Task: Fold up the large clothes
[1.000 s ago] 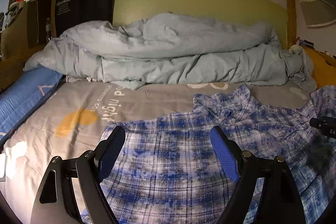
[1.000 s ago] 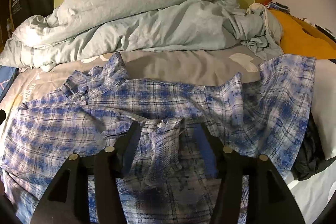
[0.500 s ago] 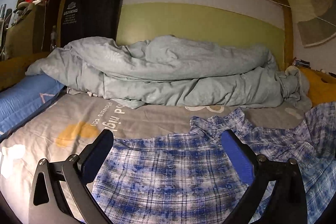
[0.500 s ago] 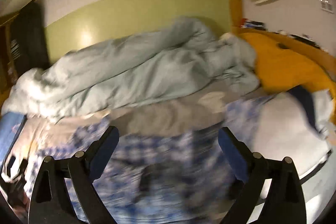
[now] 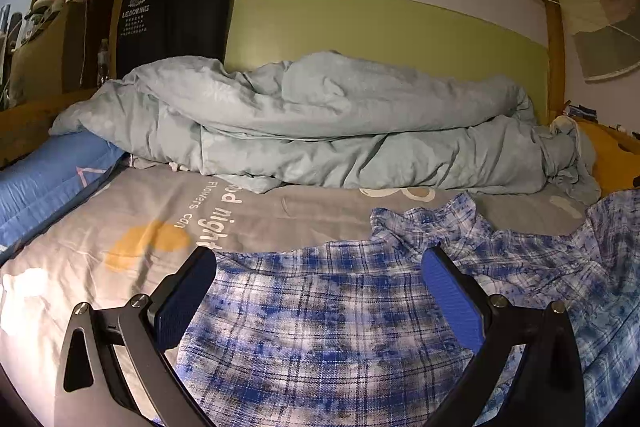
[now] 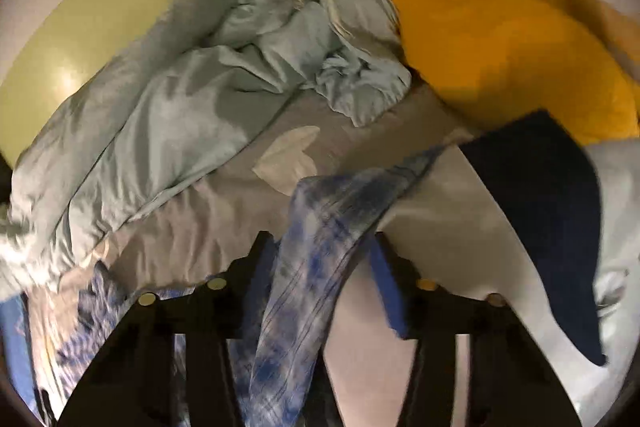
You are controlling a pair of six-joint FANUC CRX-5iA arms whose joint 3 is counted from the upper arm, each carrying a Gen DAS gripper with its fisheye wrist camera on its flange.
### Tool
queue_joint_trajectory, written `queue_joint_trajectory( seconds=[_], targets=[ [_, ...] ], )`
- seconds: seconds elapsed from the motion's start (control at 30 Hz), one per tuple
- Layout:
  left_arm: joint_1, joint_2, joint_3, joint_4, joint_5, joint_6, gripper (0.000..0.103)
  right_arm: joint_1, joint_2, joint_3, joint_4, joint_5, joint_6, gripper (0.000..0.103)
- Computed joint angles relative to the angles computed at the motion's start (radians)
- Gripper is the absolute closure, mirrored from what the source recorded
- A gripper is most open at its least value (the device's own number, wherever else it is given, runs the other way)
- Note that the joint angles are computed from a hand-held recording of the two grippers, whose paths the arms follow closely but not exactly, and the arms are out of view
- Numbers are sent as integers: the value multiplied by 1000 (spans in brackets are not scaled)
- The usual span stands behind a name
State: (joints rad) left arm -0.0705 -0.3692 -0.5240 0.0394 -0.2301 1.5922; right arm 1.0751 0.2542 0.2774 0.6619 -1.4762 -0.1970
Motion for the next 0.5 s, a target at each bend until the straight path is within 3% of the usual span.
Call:
queue_joint_trajectory(
  seconds=[0.07,0.17,0.2,0.23,0.4,0.5],
  targets=[
    [-15,5,28,-84,-24,72,0,-15,14,7,-12,-14,9,71],
    [-15,12,31,-67,-37,58,0,-27,62,66,-41,-86,46,87],
    [-14,11,27,-53,-33,43,0,-26,76,82,-39,-110,47,98],
    [-16,11,33,-75,-37,65,0,-21,76,76,-20,-106,46,101],
    [-4,0,36,-89,-37,112,0,48,87,65,145,0,64,101],
    [17,-4,22,-40,-33,91,0,115,202,263,130,39,171,101]
  ],
)
